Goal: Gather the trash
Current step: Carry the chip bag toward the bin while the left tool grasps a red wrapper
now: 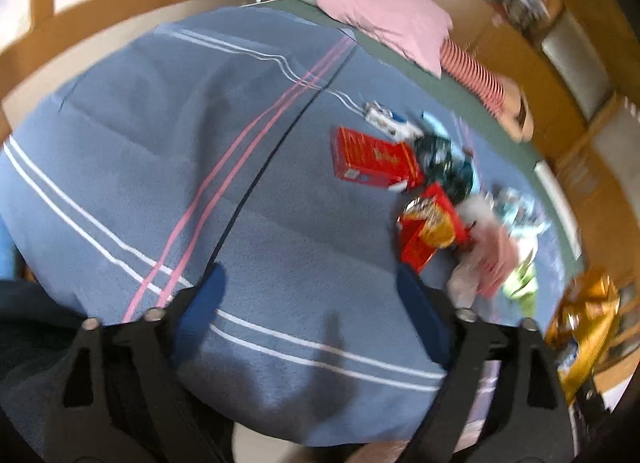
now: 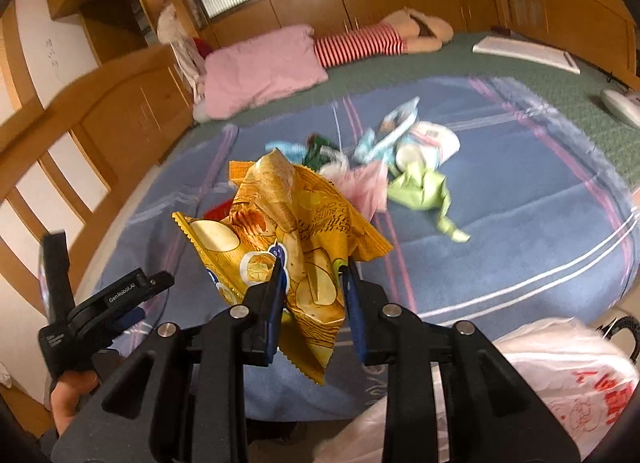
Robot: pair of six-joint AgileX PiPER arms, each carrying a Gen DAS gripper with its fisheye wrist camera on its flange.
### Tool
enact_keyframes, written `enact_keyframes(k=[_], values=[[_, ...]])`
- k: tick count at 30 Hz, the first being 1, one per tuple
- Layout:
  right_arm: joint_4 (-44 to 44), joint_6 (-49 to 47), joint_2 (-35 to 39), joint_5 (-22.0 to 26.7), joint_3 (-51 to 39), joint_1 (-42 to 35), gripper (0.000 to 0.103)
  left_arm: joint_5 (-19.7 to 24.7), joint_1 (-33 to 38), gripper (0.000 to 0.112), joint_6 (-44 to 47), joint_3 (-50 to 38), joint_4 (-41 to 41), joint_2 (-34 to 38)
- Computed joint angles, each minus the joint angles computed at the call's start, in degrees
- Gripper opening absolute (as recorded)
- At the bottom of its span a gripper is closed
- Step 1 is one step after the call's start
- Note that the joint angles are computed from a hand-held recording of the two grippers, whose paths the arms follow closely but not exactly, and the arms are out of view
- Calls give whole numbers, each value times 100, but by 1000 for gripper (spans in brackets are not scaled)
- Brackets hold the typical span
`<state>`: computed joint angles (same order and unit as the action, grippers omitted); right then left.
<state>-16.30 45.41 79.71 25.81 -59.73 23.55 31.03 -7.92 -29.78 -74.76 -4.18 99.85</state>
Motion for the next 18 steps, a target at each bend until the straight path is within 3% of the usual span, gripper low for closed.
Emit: enact_keyframes(k=[3,6,11,13,16,18], values=[[103,-206,-425,-46,225,-223,29,130,107,71,335,-227,-524,177],[242,-444,-848,45,456,-524,29,413,-118,68,129,-969,-140,587],[532,-837,-1267,249,760,-1026,29,916,-767,88,544,-2923,801,1800],[649,-1001,-1366,298,865,-1231,29,1294,-904,90,1145,-3762,790,2413],[889,-1317,-1429,388,943,-1542,29,2517,-885,90,1931,-5334,195,3457],[1058,-1507,-1451,413,977,-1681,29,2896,-840,79,1934,-5801,115,3776]])
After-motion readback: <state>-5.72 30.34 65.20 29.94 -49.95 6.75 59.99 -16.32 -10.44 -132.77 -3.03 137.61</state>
